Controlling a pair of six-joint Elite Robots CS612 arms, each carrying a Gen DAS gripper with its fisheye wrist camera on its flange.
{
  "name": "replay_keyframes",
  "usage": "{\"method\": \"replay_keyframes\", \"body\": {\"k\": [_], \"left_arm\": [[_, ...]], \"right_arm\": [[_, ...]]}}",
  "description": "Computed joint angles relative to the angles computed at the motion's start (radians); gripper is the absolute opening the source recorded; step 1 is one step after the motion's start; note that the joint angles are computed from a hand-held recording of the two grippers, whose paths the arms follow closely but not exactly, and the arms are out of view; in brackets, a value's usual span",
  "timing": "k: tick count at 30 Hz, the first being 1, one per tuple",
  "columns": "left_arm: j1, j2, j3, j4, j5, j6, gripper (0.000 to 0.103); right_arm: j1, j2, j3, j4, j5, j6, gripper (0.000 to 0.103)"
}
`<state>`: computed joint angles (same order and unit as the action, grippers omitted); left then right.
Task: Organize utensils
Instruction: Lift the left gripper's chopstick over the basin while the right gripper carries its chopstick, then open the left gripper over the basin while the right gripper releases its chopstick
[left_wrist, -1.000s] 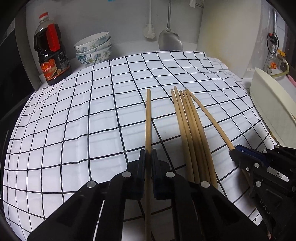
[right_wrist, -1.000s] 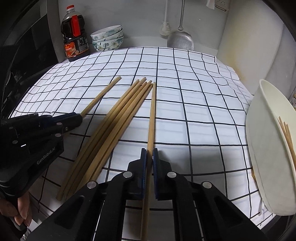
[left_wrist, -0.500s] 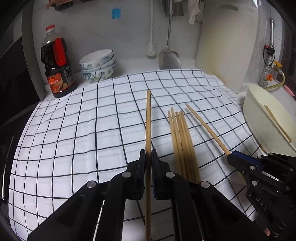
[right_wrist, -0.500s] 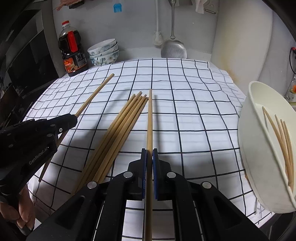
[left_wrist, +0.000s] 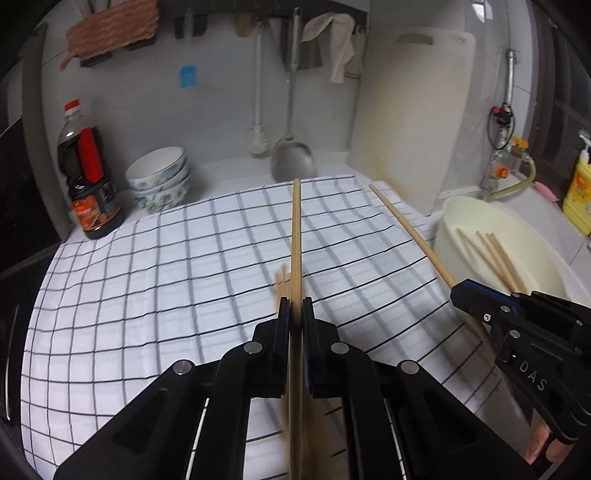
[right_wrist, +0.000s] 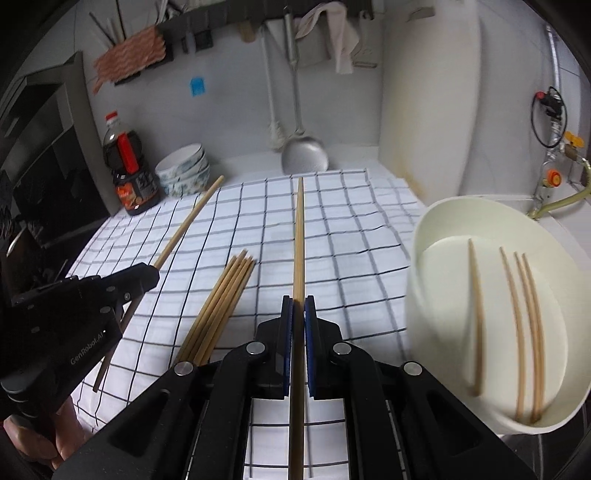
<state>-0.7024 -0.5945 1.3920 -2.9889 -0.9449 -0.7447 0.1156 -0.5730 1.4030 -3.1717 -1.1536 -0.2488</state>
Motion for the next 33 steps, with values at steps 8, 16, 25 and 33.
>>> {"method": "replay_keyframes", "body": {"k": [8, 16, 25, 33], "left_arm": [[0.001, 0.062, -0.170, -0.012, -0.133, 0.118, 0.007], [-0.005, 0.173, -0.421, 0.105, -0.233, 0.193, 0.007], [0.002, 0.313, -0.714, 0.333, -0.333, 0.217, 0.007], [0.008, 0.372, -0.828, 0.453, -0.378, 0.200, 0.008]], "right_arm": [[-0.061, -0.007, -0.015, -0.067, -0.020, 0.142, 0.006], [-0.120, 0.006, -0.044, -0.058, -0.083, 0.270, 0.006], [-0.146, 0.029, -0.082, 0.033, -0.120, 0.327, 0.006], [-0.149, 0.037, -0.101, 0.088, -0.125, 0.338, 0.006]]}}
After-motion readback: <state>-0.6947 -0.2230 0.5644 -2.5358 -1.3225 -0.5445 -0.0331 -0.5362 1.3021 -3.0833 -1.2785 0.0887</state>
